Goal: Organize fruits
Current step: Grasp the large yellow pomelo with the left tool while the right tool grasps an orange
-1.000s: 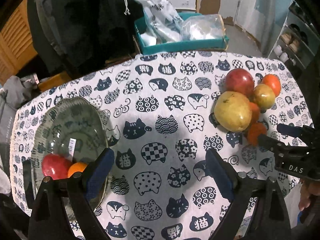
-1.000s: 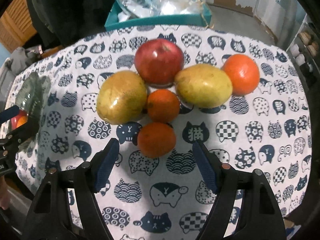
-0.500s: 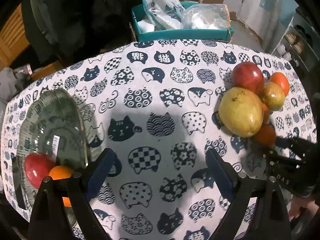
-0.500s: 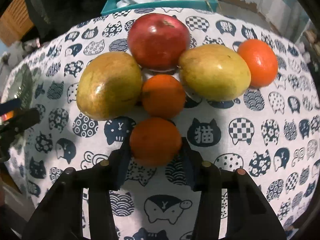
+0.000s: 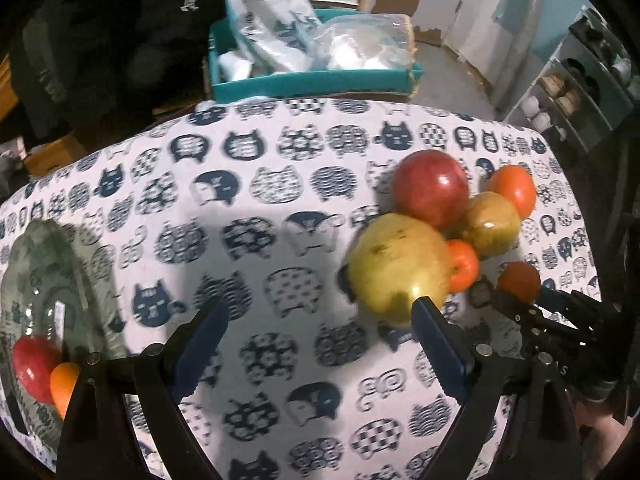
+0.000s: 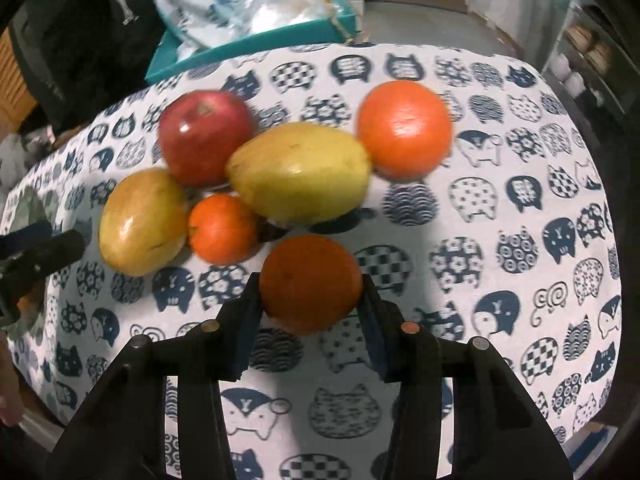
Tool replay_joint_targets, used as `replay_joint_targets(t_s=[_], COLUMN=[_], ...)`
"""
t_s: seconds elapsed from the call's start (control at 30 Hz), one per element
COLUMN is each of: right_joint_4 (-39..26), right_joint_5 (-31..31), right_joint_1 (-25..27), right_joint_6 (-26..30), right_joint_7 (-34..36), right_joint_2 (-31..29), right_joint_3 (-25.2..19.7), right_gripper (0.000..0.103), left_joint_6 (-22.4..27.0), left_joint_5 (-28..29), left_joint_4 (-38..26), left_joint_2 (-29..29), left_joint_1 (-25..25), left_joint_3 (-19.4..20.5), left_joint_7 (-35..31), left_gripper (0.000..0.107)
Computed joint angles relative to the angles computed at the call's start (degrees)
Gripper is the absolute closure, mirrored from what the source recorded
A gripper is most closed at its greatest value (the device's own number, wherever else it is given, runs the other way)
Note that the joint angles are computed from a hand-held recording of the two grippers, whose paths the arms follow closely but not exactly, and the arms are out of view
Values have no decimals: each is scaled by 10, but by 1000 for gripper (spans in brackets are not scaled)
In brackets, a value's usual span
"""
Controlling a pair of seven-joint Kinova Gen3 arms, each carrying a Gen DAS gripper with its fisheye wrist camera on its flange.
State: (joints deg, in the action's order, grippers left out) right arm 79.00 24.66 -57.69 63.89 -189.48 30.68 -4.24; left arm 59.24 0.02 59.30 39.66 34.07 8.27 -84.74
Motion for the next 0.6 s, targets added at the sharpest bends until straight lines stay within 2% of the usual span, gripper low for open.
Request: replay_joint_targets(t_s=[0.2, 0.6], right_joint_4=[38, 55], right_joint_5=[1, 1], right_joint_1=[2, 8], right_joint_6=[-14, -22], right_joint_7=[-25, -42], right_joint_2=[-22, -27], right_joint_3=[-3, -8], right_gripper=[58, 58], left_joint_6=[33, 75], left_joint_5=[17, 44], left_joint_4=[-54, -124], left_joint_2=[37, 87], left_joint_1=[8, 15], left_joint_3=[9, 13], left_joint_7=[-2, -17], left_gripper=[14, 14])
